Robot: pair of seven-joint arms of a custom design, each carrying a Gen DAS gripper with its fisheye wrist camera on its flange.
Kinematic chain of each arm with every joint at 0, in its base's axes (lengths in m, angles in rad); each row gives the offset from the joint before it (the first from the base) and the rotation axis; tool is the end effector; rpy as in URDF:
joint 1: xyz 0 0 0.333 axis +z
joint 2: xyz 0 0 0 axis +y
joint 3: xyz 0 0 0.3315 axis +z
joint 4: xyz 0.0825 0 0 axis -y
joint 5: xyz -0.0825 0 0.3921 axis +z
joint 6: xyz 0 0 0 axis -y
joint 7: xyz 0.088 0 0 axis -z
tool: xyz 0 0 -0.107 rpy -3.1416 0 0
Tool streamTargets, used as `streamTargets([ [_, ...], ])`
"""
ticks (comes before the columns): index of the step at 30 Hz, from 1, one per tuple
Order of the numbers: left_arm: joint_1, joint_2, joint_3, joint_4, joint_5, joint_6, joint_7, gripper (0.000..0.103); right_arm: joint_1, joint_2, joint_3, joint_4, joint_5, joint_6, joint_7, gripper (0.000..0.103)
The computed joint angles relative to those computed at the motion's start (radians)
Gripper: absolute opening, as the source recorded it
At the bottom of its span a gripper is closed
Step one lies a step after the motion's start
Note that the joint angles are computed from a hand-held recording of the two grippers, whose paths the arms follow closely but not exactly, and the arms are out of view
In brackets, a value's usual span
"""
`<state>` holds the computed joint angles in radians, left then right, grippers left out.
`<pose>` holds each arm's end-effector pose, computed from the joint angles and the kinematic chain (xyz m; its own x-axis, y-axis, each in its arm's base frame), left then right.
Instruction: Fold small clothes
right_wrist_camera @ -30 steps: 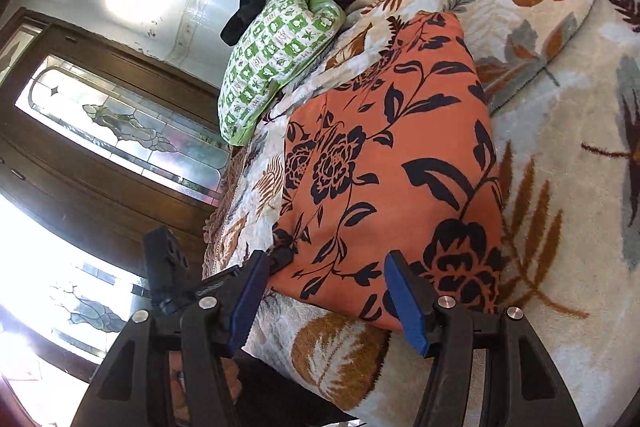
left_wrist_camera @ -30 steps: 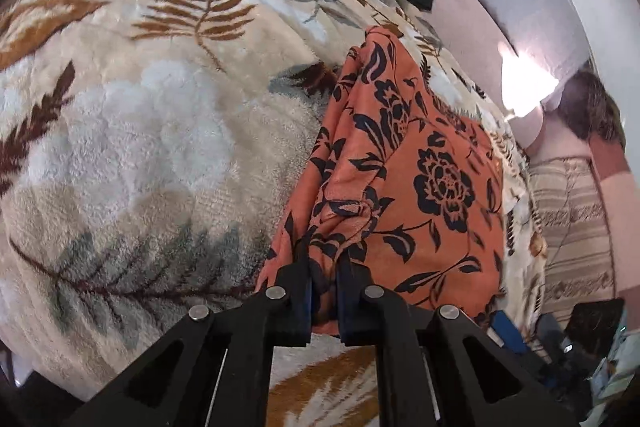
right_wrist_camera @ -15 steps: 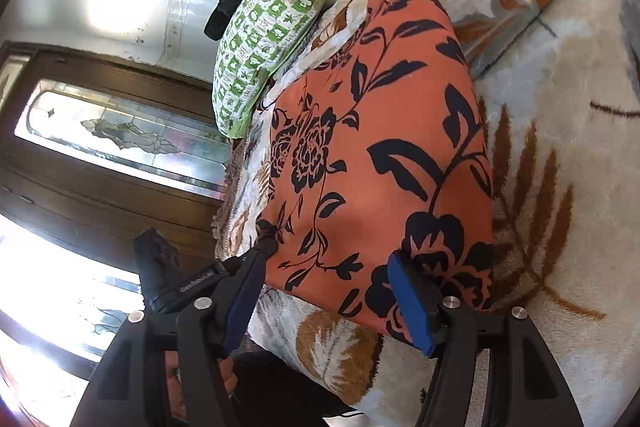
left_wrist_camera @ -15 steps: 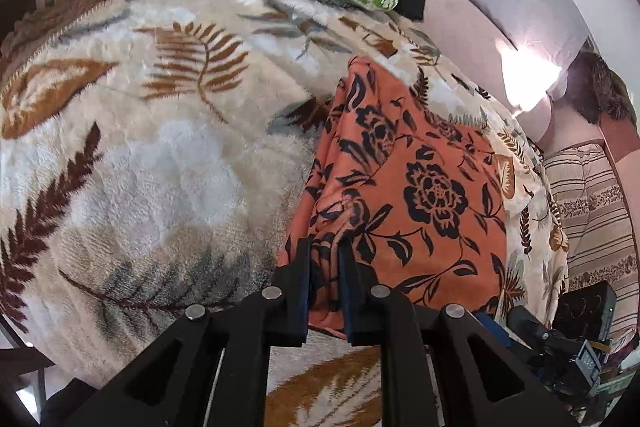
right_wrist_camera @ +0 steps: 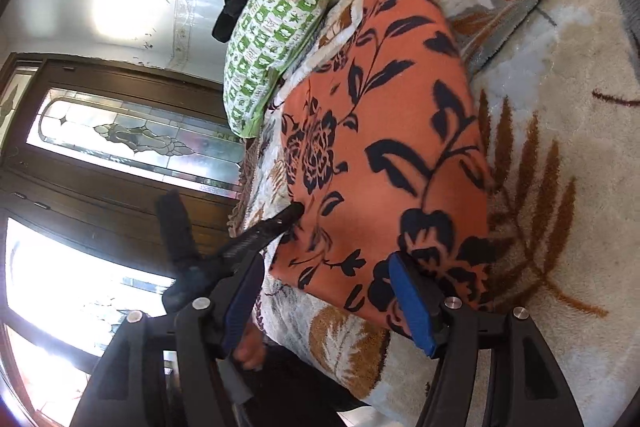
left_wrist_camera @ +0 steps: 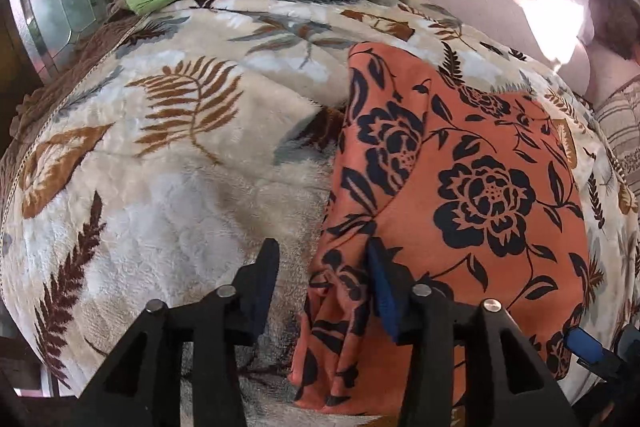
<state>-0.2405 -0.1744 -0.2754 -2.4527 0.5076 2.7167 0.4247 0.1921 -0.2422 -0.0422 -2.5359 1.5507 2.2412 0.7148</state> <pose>0.4237 -0.2626 0.4145 0.1702 -0.9787 0.1148 -0.8415 -0.2049 -0.4999 0.4409 0.0961 0.3872 0.0874 -0.4656 -0.8807 -0.9394 0.2558 -0.2284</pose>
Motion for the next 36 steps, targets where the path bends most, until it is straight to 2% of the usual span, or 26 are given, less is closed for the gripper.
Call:
streamTargets([
  [4,-0.009,-0.033,-0.011,0.008,-0.005,-0.020,0.003,0.047,-0.024,-0.023,-0.027,-0.019,0.020,-0.018,-0.004,0.069],
  [6,0.002,-0.053,-0.031,0.006,0.054,0.031,-0.040,0.047,-0.039,-0.041,-0.034,-0.033,0.022,-0.007,-0.007,0.069],
  [10,0.022,-0.040,-0.071,0.053,0.183,0.062,-0.073,0.047,-0.069,-0.046,-0.050,-0.051,0.027,0.035,0.016,0.073],
  [11,0.014,-0.008,-0.069,0.075,0.186,0.048,-0.049,0.047,-0.074,-0.033,-0.057,-0.049,0.024,0.021,0.028,0.073],
  [14,-0.021,0.110,-0.052,0.151,0.137,-0.122,0.040,0.048,-0.083,0.029,-0.059,-0.029,0.016,-0.025,0.063,0.073],
  [16,-0.029,0.108,-0.035,0.129,0.218,-0.107,-0.026,0.050,-0.087,0.071,-0.056,-0.004,0.030,-0.065,0.069,0.073],
  [19,-0.034,0.091,-0.007,0.100,0.182,-0.054,-0.021,0.051,-0.095,0.153,-0.044,0.049,0.072,-0.120,0.083,0.073],
  [22,-0.024,0.088,0.009,0.067,0.168,0.012,-0.034,0.057,-0.091,0.190,-0.009,0.093,0.067,-0.085,0.091,0.071],
  [23,-0.019,0.084,0.013,0.054,0.166,0.037,-0.039,0.060,-0.083,0.172,0.008,0.096,0.046,-0.030,0.069,0.064],
  [24,-0.014,0.084,0.015,0.044,0.167,0.060,-0.043,0.062,-0.074,0.150,0.019,0.088,0.042,0.019,0.064,0.035],
  [27,-0.001,0.086,0.015,0.030,0.180,0.096,-0.058,0.063,-0.039,0.110,0.054,0.074,-0.031,0.171,0.078,0.034],
  [28,0.000,0.085,0.017,0.026,0.170,0.108,-0.050,0.063,-0.030,0.132,0.059,0.084,-0.098,0.201,0.124,0.034],
  [29,0.001,0.082,0.019,0.022,0.164,0.116,-0.045,0.063,-0.029,0.146,0.046,0.086,-0.096,0.181,0.143,0.034],
  [30,0.003,0.080,0.020,0.017,0.157,0.124,-0.038,0.063,-0.037,0.143,0.026,0.083,-0.066,0.131,0.137,0.037],
  [32,0.008,0.082,0.023,0.010,0.139,0.145,-0.028,0.063,-0.045,0.111,0.010,0.071,-0.040,0.097,0.118,0.050],
  [33,0.010,0.082,0.022,0.009,0.133,0.150,-0.029,0.063,-0.048,0.093,0.004,0.065,-0.014,0.091,0.101,0.072],
  [34,0.012,0.082,0.020,0.008,0.133,0.151,-0.033,0.063,-0.050,0.081,0.000,0.064,0.017,0.104,0.077,0.081],
  [36,0.015,0.081,0.014,0.010,0.146,0.147,-0.040,0.063,-0.050,0.096,0.004,0.086,0.049,0.159,0.067,0.082],
])
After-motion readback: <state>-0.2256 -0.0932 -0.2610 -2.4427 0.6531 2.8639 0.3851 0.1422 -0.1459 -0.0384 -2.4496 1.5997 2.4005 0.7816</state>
